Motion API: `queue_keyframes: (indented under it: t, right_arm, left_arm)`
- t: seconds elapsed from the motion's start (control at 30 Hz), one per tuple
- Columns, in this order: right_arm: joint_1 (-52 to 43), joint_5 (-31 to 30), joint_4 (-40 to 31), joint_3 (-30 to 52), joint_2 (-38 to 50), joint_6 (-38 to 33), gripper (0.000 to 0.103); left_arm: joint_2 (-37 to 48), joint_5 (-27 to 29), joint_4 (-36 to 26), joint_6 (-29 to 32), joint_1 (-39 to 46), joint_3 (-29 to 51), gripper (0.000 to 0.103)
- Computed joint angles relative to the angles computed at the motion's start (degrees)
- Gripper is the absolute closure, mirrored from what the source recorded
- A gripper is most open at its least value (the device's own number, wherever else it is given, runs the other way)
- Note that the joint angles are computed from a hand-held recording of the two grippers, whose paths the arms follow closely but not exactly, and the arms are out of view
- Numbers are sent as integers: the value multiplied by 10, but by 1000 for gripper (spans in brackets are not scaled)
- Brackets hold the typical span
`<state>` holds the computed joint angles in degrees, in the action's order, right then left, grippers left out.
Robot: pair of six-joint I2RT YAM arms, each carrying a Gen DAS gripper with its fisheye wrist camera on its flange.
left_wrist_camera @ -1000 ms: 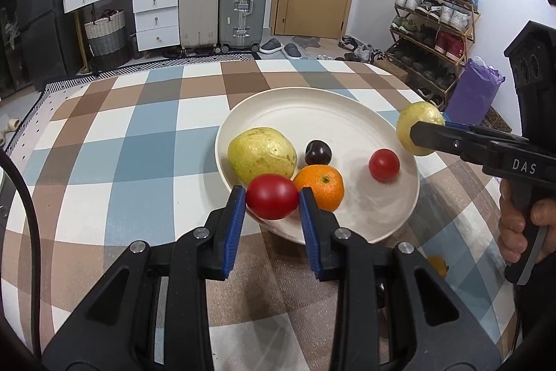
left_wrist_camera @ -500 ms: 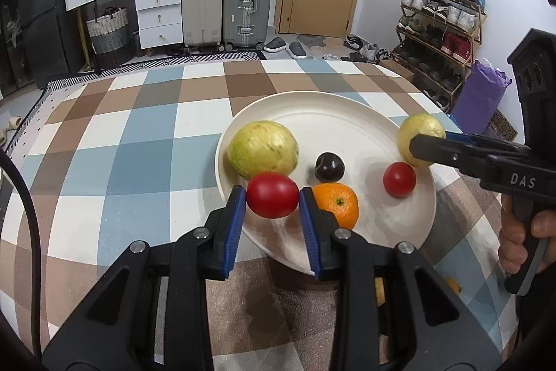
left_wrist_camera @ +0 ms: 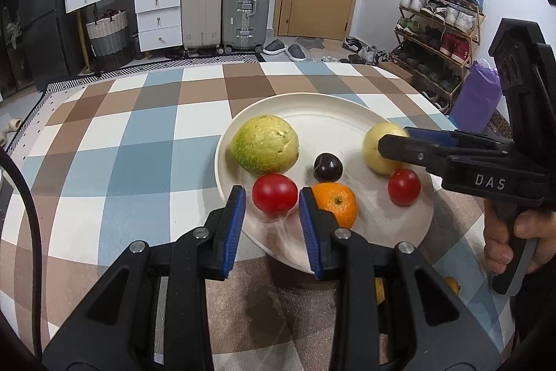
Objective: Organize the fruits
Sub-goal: 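Open both tools to drop the guava and tomato onto the plate, then move both tools back to the remaining fruits beside the plate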
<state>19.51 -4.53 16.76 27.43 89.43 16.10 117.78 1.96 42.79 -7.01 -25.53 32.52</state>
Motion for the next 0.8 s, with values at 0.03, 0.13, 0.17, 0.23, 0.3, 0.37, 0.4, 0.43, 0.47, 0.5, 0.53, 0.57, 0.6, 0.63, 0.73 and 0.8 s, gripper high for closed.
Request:
queue_keyframes:
  t: [0.03, 0.13, 0.17, 0.23, 0.3, 0.37, 0.4, 0.43, 0.47, 0.5, 0.53, 0.57, 0.6, 0.63, 0.73, 0.8]
  right_arm:
    - [1, 0, 3, -1, -1, -1, 48]
    - [5, -6, 3, -7, -13, -4, 48]
    - [7, -5, 3, -11, -20, -4, 48]
    - [9, -3, -3, -21, -42, -2, 48]
    - [11, -2, -11, -32, -65, -2, 48]
    - [14, 2, -20, -42, -85, -3, 47]
    - [17, 9, -27, -46, -96, -2, 44]
    - [19, 14, -30, -52, -105, 0, 41]
    - [19, 14, -29, -63, -119, 0, 37]
    - [19, 12, -30, -70, -129, 1, 33]
    - [20, 13, -32, -74, -135, 1, 31]
    - [23, 16, -34, -80, -143, 2, 27]
    - [25, 21, -38, -85, -152, 5, 22]
    - [26, 24, -39, -89, -157, 6, 19]
    - [33, 37, -39, -106, -184, 10, 10]
    - [34, 36, -42, -112, -195, 10, 2]
  left_arm:
    - [-2, 2, 2, -1, 1, -3, 74]
    - [-11, 3, 6, -1, -1, -13, 74]
    - [-16, 2, 6, -2, -3, -19, 74]
    - [-27, -1, 7, -1, -7, -29, 73]
    - [-40, -3, 11, -3, -11, -44, 64]
    - [-55, -8, 24, -9, -17, -65, 50]
    - [-62, -10, 31, -12, -19, -74, 40]
    - [-68, -12, 39, -15, -21, -85, 37]
    - [-77, -17, 51, -20, -25, -100, 31]
    - [-84, -19, 57, -22, -27, -109, 25]
    - [-91, -23, 61, -25, -29, -118, 23]
    - [-99, -27, 72, -28, -32, -130, 22]
    - [-104, -29, 77, -30, -33, -138, 21]
    - [-109, -29, 79, -32, -35, -145, 21]
    - [-123, -33, 80, -43, -41, -161, 16]
    - [-128, -42, 89, -48, -46, -172, 10]
